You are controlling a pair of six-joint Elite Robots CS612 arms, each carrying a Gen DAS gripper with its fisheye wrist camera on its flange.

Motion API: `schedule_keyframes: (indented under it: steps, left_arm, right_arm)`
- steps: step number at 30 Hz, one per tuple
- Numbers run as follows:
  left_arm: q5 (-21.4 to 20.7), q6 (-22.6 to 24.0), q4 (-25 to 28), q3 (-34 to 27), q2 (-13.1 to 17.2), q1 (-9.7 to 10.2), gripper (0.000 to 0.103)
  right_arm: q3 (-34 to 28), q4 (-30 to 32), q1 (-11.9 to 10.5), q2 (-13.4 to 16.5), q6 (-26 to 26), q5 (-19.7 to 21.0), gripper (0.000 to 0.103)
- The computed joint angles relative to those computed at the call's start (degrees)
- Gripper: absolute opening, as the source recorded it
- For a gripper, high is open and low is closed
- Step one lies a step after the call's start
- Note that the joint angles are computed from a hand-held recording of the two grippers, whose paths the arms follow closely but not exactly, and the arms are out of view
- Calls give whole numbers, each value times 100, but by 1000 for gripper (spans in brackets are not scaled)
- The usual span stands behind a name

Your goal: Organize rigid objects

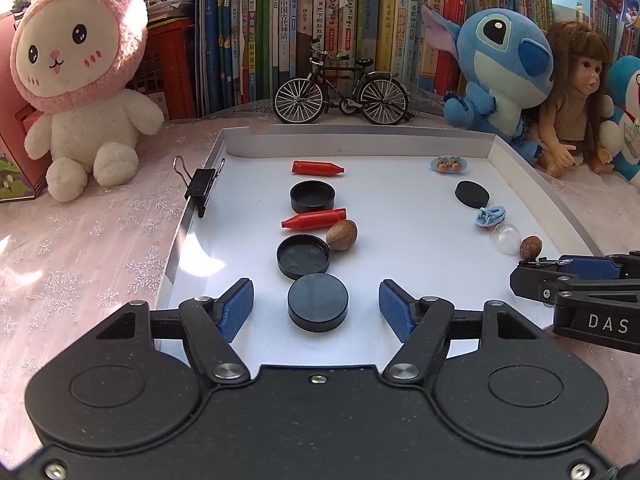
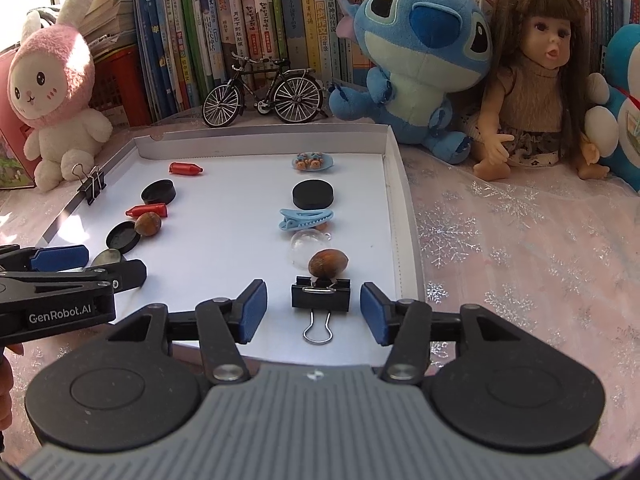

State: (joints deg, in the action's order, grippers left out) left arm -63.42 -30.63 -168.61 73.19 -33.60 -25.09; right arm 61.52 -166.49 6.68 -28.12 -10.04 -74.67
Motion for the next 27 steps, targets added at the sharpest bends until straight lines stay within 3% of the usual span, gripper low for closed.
schedule_keyframes:
  steps: [8, 27]
  left_arm:
    - [-43, 10, -193, 148, -87, -18, 79]
    - [118, 344, -967, 666, -391, -181, 84]
  right_arm:
    - [137, -303, -3, -50, 30, 48, 83]
    - [639, -1040, -49, -294, -11, 134, 99]
